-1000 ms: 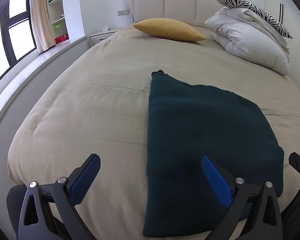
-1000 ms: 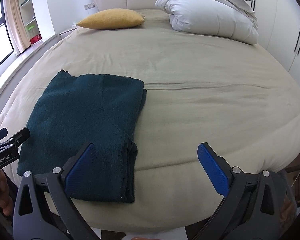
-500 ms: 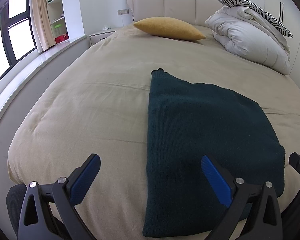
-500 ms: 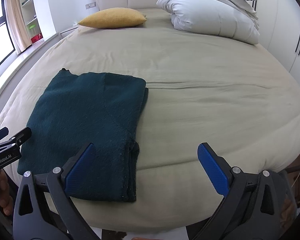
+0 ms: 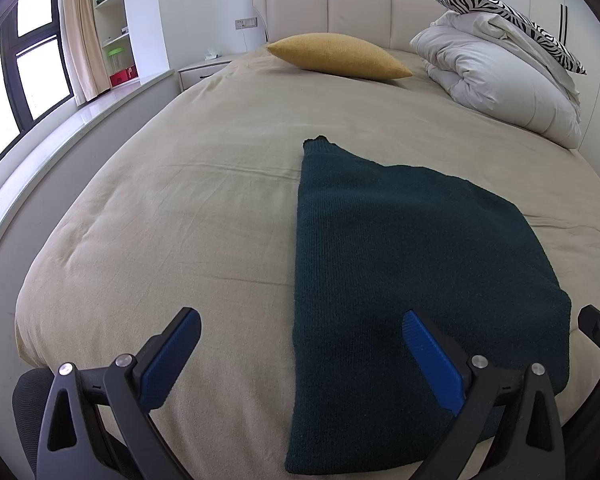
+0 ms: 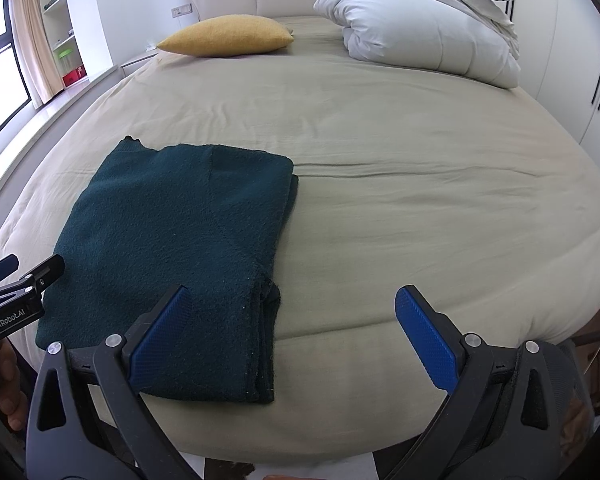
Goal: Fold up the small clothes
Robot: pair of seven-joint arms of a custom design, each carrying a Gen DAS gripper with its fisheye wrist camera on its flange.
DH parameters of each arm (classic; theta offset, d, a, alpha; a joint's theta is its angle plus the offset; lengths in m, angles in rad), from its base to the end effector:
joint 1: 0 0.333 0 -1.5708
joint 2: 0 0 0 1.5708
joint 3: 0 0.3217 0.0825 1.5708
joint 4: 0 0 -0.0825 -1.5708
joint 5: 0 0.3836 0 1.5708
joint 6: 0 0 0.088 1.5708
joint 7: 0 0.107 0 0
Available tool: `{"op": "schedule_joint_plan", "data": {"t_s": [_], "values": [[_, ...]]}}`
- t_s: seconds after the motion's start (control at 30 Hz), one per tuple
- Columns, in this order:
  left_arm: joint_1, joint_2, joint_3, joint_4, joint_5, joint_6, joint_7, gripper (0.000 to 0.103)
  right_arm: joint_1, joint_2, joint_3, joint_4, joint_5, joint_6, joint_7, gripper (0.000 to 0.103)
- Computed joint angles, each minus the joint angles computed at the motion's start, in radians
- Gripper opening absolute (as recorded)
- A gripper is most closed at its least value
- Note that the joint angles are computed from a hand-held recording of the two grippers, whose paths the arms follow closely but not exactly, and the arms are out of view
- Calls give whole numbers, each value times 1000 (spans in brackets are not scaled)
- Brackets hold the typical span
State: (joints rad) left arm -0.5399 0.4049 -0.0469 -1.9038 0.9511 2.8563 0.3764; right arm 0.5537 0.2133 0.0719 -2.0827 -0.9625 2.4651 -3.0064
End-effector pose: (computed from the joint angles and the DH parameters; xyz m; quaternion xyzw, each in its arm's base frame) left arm 0.5245 -0.3988 0.3379 -0.5832 0.7383 -0.2671 0.2086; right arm 0.4821 0.3484 0.3464 -0.5389 0.7784 -0.2616 0.1879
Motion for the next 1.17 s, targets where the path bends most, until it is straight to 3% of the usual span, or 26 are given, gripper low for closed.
{"op": "schedule_joint_plan", "data": {"t_s": [0.97,1.17], "values": [[1,1,-1,-1,-14,3,14,103,4,4,1,1,4,8,-1,103],[-16,-6,16,-17,38,14,-41,103,2,1,0,-9,7,23,-6,103]]}}
